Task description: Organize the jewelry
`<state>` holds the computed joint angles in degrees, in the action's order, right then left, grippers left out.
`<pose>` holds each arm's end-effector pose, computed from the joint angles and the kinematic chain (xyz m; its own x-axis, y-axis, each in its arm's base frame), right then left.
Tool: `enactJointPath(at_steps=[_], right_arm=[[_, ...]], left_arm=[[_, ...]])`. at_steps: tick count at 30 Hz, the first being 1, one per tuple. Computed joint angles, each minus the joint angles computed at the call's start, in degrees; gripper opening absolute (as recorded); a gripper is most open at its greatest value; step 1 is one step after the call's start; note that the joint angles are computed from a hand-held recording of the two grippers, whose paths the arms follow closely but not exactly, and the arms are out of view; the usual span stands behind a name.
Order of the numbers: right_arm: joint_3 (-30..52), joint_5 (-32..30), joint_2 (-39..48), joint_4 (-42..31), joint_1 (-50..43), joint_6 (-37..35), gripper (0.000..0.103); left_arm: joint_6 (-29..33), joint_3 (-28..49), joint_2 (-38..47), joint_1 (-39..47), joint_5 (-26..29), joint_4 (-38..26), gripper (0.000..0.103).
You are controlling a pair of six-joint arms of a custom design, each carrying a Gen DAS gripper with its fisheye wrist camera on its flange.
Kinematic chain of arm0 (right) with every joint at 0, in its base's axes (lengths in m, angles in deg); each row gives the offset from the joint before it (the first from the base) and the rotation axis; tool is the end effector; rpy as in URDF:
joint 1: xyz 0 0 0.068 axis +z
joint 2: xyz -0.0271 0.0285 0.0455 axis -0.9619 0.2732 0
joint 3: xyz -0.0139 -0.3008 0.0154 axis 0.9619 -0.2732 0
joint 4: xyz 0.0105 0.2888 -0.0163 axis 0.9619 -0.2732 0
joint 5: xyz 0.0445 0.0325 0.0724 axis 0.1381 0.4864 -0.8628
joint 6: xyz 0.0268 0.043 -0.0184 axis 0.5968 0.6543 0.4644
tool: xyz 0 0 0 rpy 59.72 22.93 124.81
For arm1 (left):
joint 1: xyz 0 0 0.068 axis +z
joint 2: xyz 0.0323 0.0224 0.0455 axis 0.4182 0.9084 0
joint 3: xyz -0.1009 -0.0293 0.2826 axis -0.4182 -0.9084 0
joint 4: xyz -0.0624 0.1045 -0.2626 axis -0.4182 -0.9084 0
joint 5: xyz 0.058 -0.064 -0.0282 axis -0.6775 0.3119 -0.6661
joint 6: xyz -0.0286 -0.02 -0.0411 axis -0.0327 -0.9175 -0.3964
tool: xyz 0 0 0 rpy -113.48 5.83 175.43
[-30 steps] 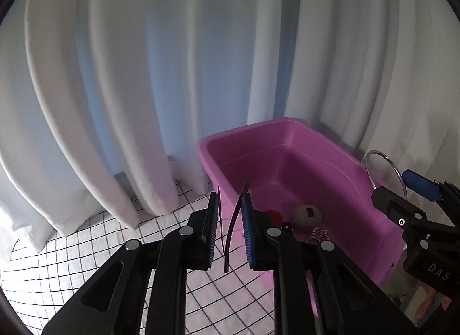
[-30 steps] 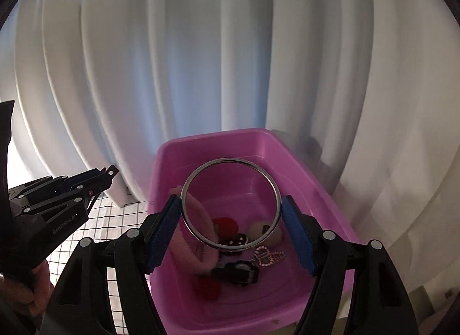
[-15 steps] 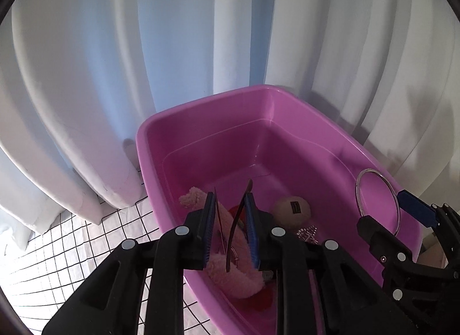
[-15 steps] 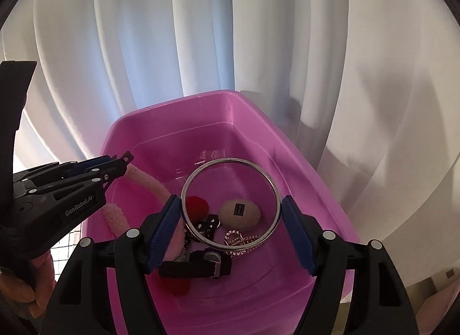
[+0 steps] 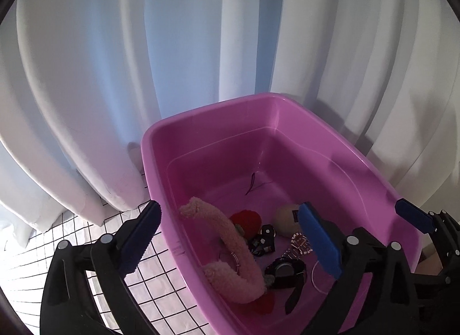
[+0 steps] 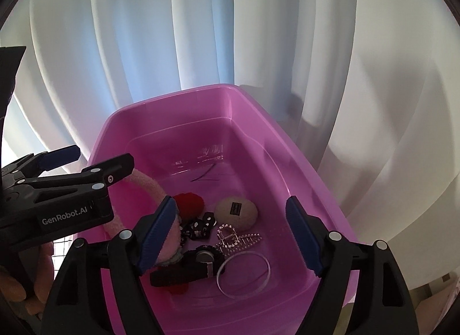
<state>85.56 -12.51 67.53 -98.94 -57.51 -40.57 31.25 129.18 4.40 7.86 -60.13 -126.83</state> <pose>0.2543 0.0690 0.3775 -0.7577 -0.0433 -0.6512 -0.0325 0.9991 -0.0286 0.2927 -0.0872 0.3844 -0.7685 0.0712 -0.6359 0.1488 0.9864 -0.0694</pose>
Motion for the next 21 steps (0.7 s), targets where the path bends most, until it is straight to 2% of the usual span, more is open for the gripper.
enactJointPath(at_steps=[21], right_arm=[[1.29,3.04,-1.44,-2.92,5.24,2.65,0.075]], left_arm=[[-0.92,1.8,-1.93,3.88,-1.66,-5.74,0.096]])
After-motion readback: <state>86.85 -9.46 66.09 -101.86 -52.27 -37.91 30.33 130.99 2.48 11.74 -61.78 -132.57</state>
